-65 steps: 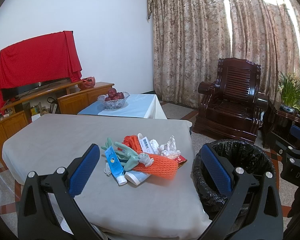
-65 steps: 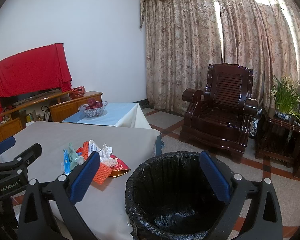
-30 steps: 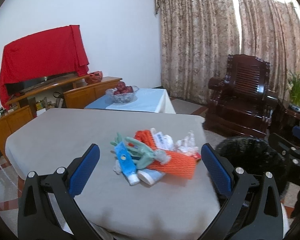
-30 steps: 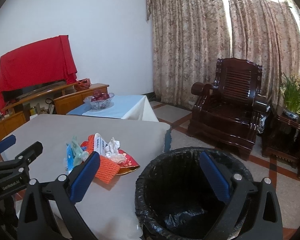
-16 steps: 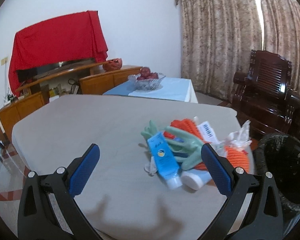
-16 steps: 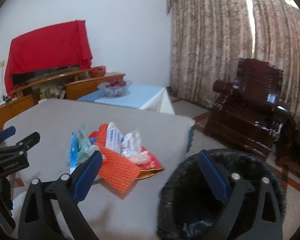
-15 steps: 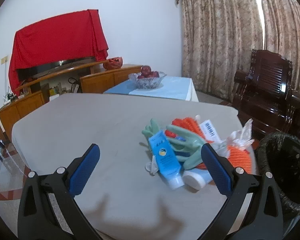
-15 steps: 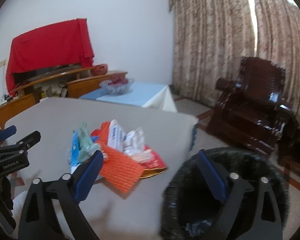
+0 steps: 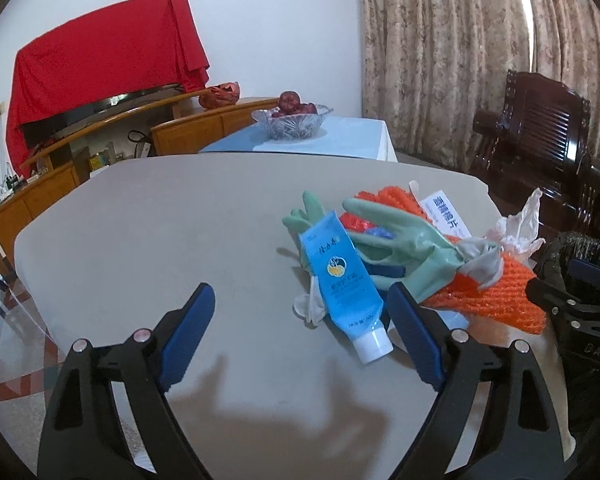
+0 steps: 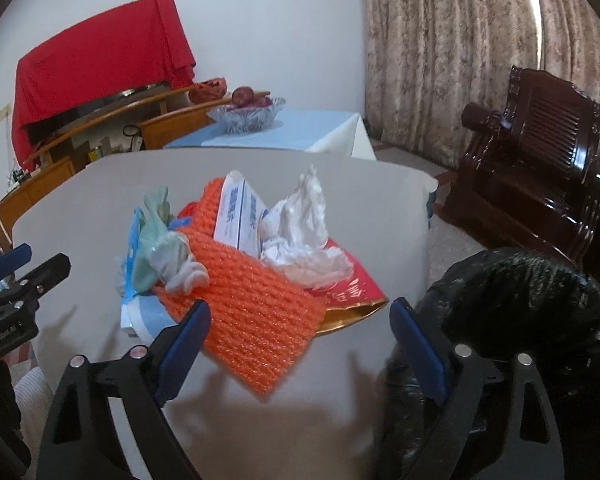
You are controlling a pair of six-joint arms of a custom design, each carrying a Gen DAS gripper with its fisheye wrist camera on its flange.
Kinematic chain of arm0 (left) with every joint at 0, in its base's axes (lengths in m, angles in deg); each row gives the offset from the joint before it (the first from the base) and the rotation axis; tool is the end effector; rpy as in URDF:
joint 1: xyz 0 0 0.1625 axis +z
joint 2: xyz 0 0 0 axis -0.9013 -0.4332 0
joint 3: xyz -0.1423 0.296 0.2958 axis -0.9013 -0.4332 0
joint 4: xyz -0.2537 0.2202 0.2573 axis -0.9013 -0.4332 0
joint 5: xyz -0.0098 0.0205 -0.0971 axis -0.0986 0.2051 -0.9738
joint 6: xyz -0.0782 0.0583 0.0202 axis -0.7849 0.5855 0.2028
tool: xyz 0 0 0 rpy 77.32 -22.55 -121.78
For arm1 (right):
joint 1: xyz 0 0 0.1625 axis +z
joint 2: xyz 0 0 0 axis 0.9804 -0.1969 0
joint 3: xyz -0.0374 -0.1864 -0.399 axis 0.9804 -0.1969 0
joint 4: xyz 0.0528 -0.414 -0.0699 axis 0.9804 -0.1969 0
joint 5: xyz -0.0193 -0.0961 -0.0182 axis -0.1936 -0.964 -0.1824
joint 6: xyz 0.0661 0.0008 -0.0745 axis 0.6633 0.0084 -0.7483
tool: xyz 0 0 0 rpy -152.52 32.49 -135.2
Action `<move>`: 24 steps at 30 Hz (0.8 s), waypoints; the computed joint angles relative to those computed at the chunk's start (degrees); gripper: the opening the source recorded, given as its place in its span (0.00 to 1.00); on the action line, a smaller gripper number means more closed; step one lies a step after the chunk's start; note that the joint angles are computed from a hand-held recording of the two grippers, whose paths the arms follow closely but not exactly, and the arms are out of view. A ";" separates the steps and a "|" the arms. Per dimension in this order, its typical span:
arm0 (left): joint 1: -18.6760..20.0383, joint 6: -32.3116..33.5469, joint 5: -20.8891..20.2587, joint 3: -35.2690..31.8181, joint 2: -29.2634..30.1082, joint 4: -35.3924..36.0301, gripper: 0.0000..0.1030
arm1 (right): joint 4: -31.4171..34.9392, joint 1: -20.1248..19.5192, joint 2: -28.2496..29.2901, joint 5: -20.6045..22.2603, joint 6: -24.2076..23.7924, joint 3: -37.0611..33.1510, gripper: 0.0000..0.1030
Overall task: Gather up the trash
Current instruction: 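Reach the right gripper to the orange foam net and close on it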
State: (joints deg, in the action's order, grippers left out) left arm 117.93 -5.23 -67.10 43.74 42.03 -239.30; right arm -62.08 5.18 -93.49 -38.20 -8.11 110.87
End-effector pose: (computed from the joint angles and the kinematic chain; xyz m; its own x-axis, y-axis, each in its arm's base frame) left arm -0.2586 -0.7427 -0.0308 -0.5239 -0.6006 -0.6040 0.3815 0.4686 -0.7968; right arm 0.0416 -0.8913 0.1654 -0.5750 -0.6693 0.4705 -0.8179 0.4854 -0.3090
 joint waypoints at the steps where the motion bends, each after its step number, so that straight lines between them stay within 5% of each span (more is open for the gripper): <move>1: 0.17 -3.51 -0.29 1.90 -0.82 2.64 0.83 | 1.10 0.00 0.26 -0.16 -0.26 -0.55 0.86; 6: 0.61 -15.32 -2.11 7.16 -3.32 11.74 0.83 | 8.64 -0.08 1.06 0.16 -0.79 -3.03 0.71; 13: 1.30 -20.55 -3.97 7.97 -3.84 18.09 0.83 | 19.03 -0.31 1.98 1.70 -1.67 -6.95 0.17; 24: 1.52 -17.95 -7.17 3.25 -1.83 20.24 0.80 | 15.87 0.00 0.59 5.80 -2.24 -6.09 0.12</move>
State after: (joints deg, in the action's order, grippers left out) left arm 119.44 -23.18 -74.27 46.99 40.20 -219.05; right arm -46.21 5.18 -92.91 -32.40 -10.35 104.78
